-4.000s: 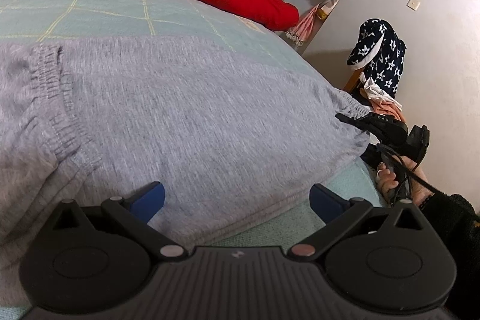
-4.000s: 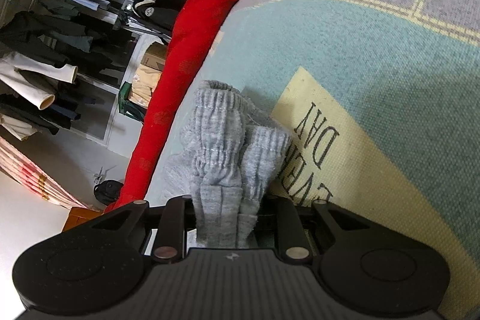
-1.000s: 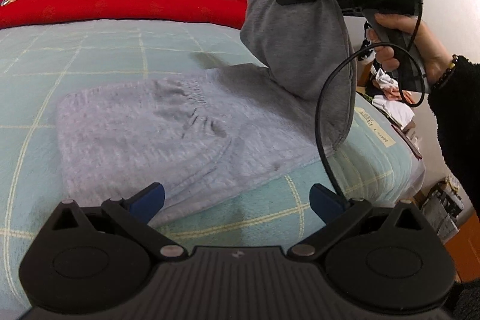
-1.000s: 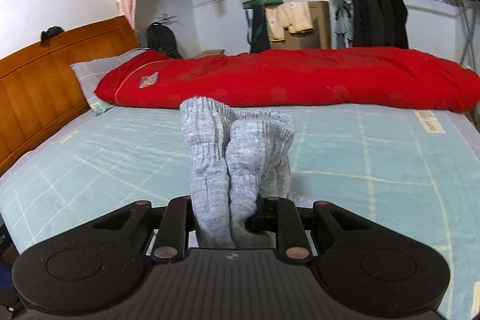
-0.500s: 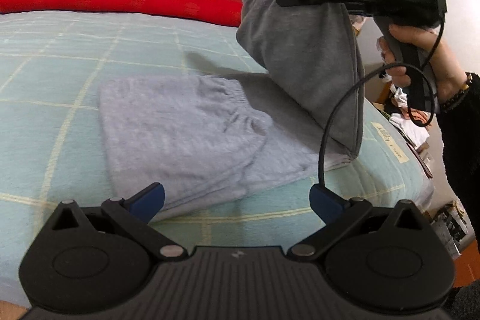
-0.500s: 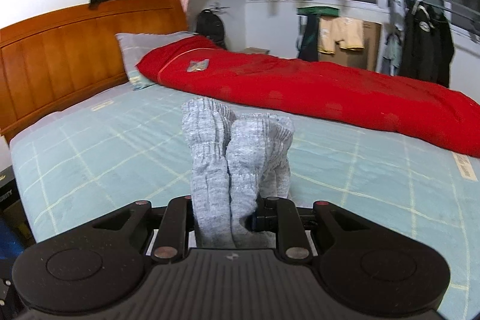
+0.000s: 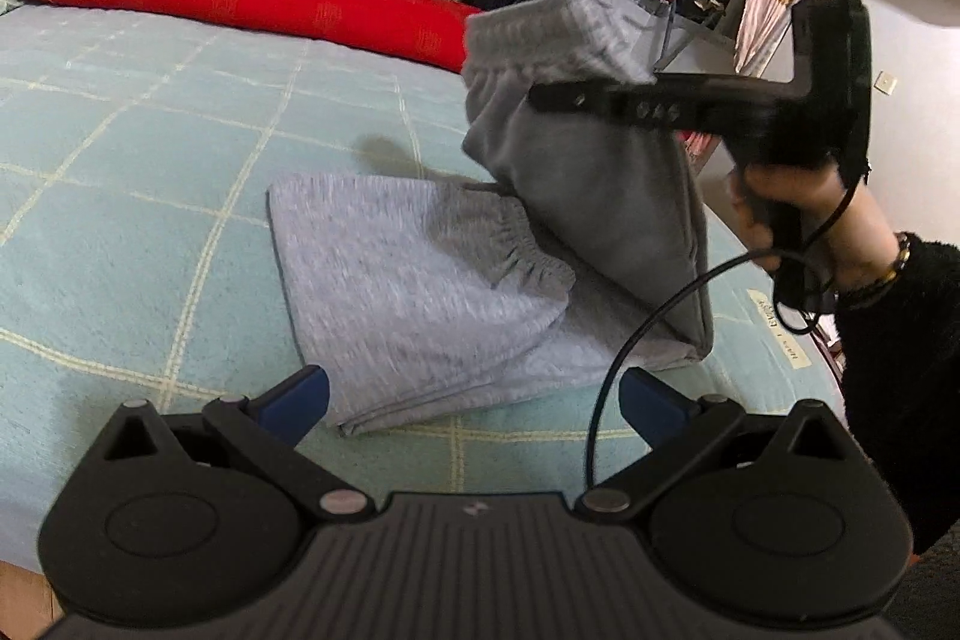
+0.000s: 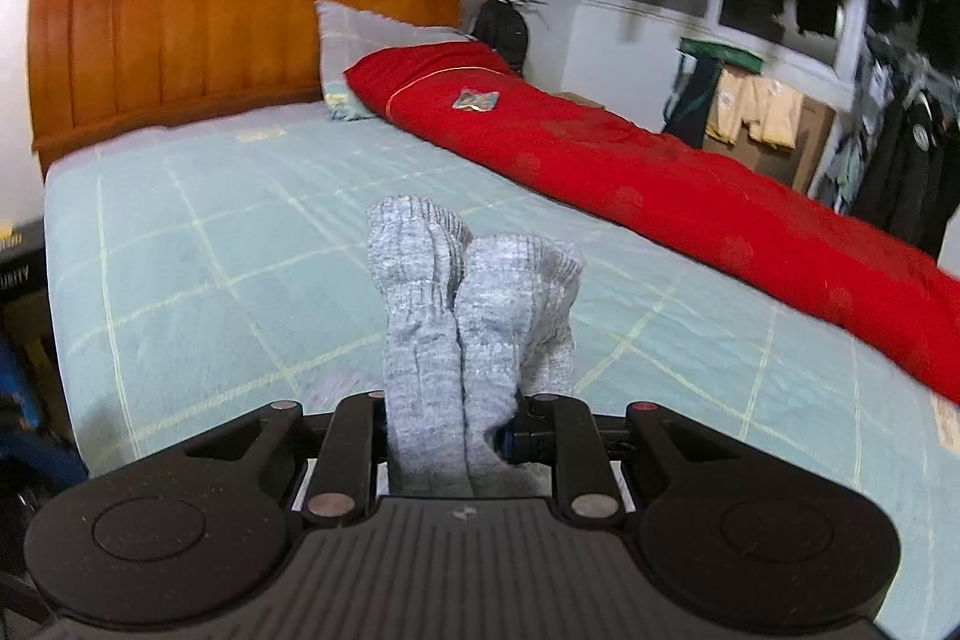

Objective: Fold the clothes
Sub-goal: 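Lift the grey socks off the bed with the right gripper, then carry the grey socks over the grey bundle and open the right gripper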

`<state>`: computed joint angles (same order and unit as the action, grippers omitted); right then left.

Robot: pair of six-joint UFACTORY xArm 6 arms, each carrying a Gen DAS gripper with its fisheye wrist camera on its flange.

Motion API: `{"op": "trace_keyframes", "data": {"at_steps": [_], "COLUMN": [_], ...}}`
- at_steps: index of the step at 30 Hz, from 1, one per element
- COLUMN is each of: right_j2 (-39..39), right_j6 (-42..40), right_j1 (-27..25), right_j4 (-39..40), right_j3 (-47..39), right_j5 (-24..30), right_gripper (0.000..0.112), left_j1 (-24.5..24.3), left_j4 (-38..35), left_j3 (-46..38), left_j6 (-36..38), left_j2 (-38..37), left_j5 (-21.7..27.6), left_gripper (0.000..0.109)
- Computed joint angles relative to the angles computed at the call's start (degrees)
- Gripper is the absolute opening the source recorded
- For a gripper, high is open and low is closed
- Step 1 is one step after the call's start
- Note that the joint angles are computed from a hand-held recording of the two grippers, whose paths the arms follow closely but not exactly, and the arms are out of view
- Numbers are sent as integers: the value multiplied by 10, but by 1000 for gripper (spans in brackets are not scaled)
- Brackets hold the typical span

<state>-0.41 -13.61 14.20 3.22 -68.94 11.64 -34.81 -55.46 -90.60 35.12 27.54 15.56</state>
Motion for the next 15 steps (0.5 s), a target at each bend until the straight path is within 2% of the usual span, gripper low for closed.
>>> {"op": "trace_keyframes", "data": {"at_steps": [5,10,14,15], "right_j2": [1,14,35,39], "right_j6": [79,209,290,297], "right_j1": [12,20,30,34], "right_j4": [-152,-365,-512,-528], "right_j3": [8,-5,-18,-18], "right_j5": [-15,-13,5,8], "right_gripper": [24,24,24,24], "left_j1": [-2,0,4,4], "left_j4": [-25,-33,-5,3], "left_j3": [9,30,47,51], "left_j6": [15,3,-36,-45], "left_j2": [-12,-27,-38,-41], "left_j5": [-8,-26,-38,-41], "left_gripper": [102,102,102,102]}}
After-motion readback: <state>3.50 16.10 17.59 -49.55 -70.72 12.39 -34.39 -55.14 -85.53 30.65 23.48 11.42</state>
